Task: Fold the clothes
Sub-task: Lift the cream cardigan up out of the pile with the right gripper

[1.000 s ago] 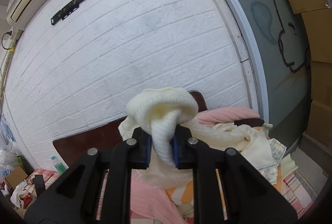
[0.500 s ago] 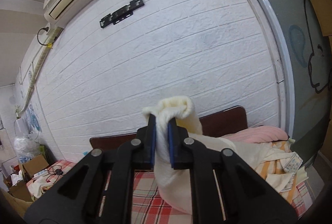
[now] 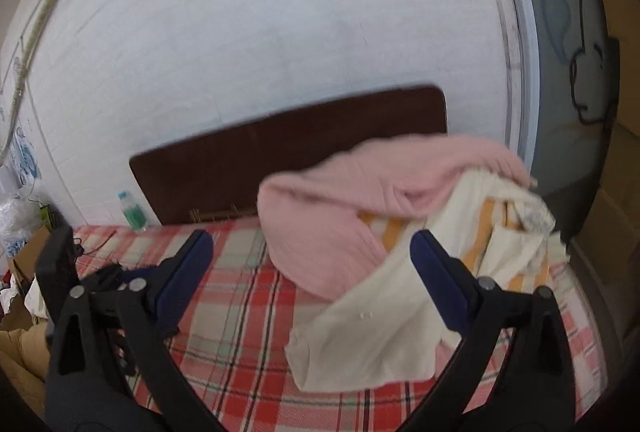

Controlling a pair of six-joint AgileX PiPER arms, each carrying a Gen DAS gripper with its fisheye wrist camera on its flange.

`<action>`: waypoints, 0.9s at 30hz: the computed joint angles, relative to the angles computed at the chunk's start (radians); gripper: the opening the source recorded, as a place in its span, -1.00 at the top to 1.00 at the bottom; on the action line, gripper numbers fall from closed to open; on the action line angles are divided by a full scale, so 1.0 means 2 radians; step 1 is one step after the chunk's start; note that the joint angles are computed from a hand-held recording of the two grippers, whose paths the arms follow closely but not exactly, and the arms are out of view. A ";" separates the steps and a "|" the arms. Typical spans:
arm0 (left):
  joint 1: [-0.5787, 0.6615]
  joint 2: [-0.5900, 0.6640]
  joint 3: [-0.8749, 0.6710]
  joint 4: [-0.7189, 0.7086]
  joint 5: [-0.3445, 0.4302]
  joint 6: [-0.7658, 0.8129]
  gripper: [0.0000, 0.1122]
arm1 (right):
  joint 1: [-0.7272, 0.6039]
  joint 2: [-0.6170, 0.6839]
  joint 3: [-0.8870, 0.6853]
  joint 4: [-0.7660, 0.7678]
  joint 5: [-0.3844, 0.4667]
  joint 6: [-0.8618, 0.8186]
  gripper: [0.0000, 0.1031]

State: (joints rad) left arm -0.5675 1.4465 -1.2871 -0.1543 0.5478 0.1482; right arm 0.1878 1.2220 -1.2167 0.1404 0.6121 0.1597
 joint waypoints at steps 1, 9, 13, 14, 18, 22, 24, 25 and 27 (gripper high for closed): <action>0.003 0.002 0.003 -0.007 0.001 0.007 -0.82 | -0.003 0.007 0.023 -0.006 0.000 0.012 -0.93; -0.014 0.059 -0.001 0.035 0.010 -0.037 -0.82 | -0.150 0.093 0.141 0.341 -0.093 -0.261 -0.93; -0.026 0.086 -0.017 0.049 0.014 -0.053 -0.82 | -0.167 0.167 0.085 0.420 -0.105 -0.341 -0.93; -0.028 0.093 -0.023 0.053 0.015 -0.057 -0.82 | -0.169 0.184 0.069 0.442 -0.104 -0.364 -0.93; -0.028 0.124 -0.051 0.058 0.029 -0.065 -0.82 | -0.168 0.247 0.001 0.438 -0.082 -0.376 -0.76; -0.026 0.148 -0.071 0.058 0.039 -0.068 -0.82 | -0.180 0.250 -0.003 0.448 -0.065 -0.406 0.34; -0.025 0.157 -0.076 0.054 0.041 -0.064 -0.82 | -0.202 0.223 0.033 0.532 -0.053 -0.491 0.51; -0.025 0.161 -0.080 0.052 0.044 -0.062 -0.82 | -0.224 0.204 0.054 0.582 -0.028 -0.536 0.64; -0.025 0.169 -0.088 0.040 0.047 -0.051 -0.82 | -0.282 0.173 0.095 0.682 0.067 -0.608 0.64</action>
State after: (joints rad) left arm -0.6171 1.7846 -1.4632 -0.0734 0.6422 0.0453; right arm -0.3767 1.5679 -1.0263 1.5052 0.7459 -1.0571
